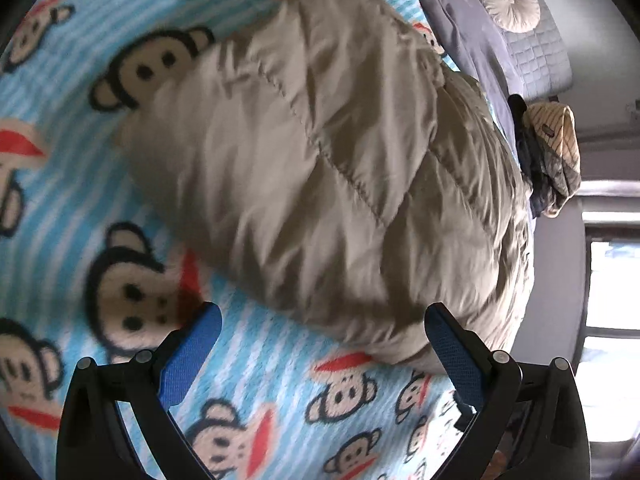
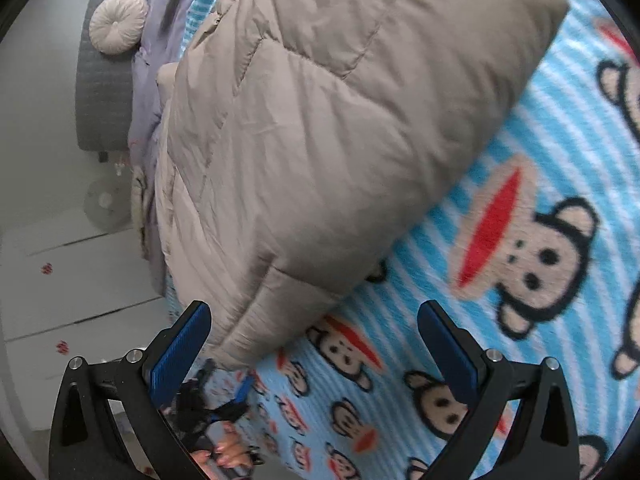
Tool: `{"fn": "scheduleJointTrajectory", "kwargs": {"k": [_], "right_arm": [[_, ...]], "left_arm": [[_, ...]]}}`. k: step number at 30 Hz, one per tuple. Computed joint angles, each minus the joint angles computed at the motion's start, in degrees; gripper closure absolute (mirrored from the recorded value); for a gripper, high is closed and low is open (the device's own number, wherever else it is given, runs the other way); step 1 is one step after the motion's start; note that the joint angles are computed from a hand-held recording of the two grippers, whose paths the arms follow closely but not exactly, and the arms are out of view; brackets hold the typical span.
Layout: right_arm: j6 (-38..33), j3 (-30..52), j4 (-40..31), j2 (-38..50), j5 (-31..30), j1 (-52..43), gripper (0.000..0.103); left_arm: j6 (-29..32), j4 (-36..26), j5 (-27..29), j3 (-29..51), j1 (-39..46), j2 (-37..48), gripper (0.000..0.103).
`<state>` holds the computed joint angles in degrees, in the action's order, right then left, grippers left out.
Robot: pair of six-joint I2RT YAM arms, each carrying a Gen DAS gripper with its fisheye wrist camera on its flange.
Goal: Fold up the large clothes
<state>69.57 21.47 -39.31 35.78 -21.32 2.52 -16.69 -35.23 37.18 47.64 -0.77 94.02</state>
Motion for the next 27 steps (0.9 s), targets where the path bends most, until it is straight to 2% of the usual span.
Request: {"fn": "scheduleJointTrajectory", "kwargs": {"k": [5, 12, 15, 21, 22, 23, 24, 25, 26, 27], "right_arm": [[1.63, -2.47, 10.08, 5.22, -1.53, -0.05, 0.000], [3.21, -5.11, 27.84, 16.81, -4.66, -2.91, 0.000], [4.97, -6.31, 34.49, 18.87, -5.10, -2.96, 0.000], [4.81, -6.72, 43.20, 26.16, -5.19, -3.02, 0.000], [5.54, -6.92, 44.01, 26.63, -5.01, -3.00, 0.000], [6.84, -7.09, 44.27, 26.38, -4.49, -2.62, 0.000], [7.84, -7.26, 44.21, 25.74, -4.06, -2.24, 0.001], [8.92, -7.38, 43.50, 24.49, -3.38, -1.70, 0.009], [9.30, -7.12, 41.70, 23.39, -2.86, -1.42, 0.021], [9.64, -6.74, 39.37, 22.16, -2.28, -1.09, 0.049]], "left_arm": [[-3.80, 6.05, 0.70, -0.03, -2.74, 1.17, 0.001], [-5.18, 8.05, -0.26, 5.65, -4.55, 7.86, 0.001], [-8.81, 11.10, -1.40, 6.95, -6.19, 9.78, 0.001], [-15.24, 13.43, -5.69, 8.93, -8.92, 10.59, 0.003], [-15.73, 13.67, -6.12, 8.71, -8.99, 10.22, 0.021], [-16.08, 14.10, -5.14, 8.76, -8.77, 9.95, 0.044], [-16.41, 14.59, -4.13, 8.47, -8.58, 9.38, 0.055], [-16.27, 15.63, -2.68, 7.82, -8.14, 8.25, 0.072], [-15.43, 15.98, -1.97, 7.04, -7.78, 6.94, 0.081], [-13.84, 15.45, -1.68, 6.63, -7.54, 4.95, 0.082]]}}
